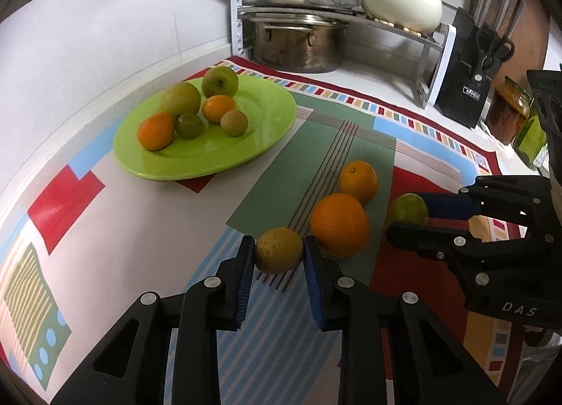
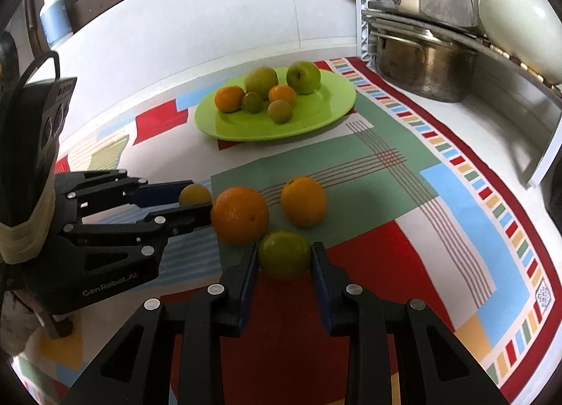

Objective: Organize fruits
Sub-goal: 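Grasp a green lime with the right gripper while the left grasps a small yellow fruit, then carry the lime and yellow fruit over the plate and lower them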

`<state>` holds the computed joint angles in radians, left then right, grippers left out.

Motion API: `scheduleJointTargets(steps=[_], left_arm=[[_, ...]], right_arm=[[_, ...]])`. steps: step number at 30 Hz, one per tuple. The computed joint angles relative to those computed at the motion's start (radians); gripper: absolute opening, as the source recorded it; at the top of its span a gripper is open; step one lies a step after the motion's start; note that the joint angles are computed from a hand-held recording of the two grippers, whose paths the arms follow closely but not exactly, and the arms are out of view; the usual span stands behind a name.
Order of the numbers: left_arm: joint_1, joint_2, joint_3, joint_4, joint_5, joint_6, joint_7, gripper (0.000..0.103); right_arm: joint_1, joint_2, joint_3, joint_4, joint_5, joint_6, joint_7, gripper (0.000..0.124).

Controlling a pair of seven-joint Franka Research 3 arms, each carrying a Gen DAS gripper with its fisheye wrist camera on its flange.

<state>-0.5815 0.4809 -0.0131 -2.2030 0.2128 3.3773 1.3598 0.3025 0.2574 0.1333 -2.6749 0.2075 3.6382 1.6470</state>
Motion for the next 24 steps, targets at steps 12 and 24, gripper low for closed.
scheduleJointTargets(steps=[12,24], left_arm=[[-0.253,-0.091,0.190,-0.081,-0.278,0.055,0.081,0.028],[-0.421,-0.102,0.305,-0.036,-0.593,0.060,0.265,0.028]], right_arm=[[-0.037,-0.090,-0.001,-0.051,-0.108,0.033,0.034,0.031],[-0.097,-0.127,-0.031,-0.007,-0.289,0.043,0.058,0.031]])
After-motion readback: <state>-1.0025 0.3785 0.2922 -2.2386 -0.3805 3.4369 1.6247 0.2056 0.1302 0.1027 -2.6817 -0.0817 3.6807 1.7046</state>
